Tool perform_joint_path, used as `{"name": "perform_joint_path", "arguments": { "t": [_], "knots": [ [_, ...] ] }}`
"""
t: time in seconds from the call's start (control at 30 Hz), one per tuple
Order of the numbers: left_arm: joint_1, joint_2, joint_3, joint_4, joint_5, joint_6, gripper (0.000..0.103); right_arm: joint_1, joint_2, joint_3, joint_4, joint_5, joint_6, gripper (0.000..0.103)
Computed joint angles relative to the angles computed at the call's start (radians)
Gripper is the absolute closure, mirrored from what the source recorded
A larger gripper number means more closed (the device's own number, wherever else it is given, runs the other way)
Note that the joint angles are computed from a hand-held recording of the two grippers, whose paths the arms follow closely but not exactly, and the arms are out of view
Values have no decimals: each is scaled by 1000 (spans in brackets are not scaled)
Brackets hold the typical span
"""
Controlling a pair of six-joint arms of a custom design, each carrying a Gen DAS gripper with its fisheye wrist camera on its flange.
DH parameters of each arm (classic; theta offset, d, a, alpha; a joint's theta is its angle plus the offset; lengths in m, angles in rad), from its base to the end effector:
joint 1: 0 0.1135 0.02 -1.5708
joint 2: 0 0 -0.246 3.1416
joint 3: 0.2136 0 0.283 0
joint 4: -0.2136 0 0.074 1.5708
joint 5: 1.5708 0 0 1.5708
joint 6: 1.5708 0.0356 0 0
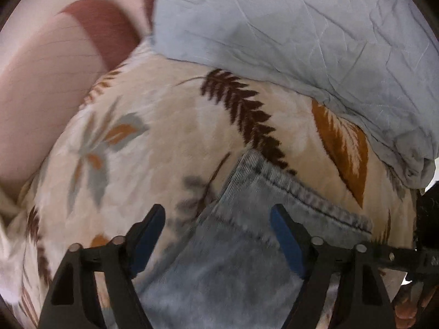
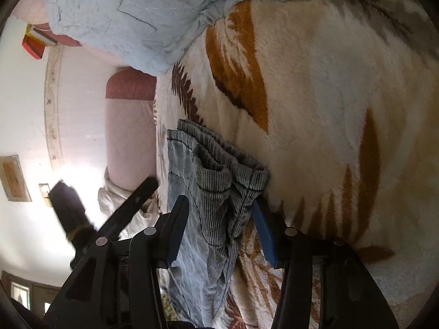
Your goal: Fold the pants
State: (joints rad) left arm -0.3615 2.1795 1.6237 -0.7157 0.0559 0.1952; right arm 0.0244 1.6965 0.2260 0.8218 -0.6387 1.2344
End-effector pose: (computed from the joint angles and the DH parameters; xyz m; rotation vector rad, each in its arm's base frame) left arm 0.4291 -0.1644 0.1157 0.7935 2.7329 -0.1149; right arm 0.2194 0.0266 0.0264 1.0443 2.2056 1.3479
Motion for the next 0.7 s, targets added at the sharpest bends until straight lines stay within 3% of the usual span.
{"name": "perform_joint_path", "arguments": {
  "t": [0.07,0.2,0.27,0.43,0.63,0.7],
  "knots": [
    [2,60,71,-30,23,21,34,-11,-9,-3,-17,-9,-21,57],
    [4,159,191,-86,85,41,35,5,-24,14,-63,10,-48,57],
    [-2,208,251,-126,125,62,48,28,-30,26,-78,34,-44,57],
    [-9,259,315,-165,188,97,60,30,-25,30,-81,39,-57,57],
    [-13,192,206,-65,196,104,77,53,-45,54,-135,67,-107,58],
    [-10,154,152,-26,198,92,82,59,-41,60,-143,73,-122,67]
  ]
}}
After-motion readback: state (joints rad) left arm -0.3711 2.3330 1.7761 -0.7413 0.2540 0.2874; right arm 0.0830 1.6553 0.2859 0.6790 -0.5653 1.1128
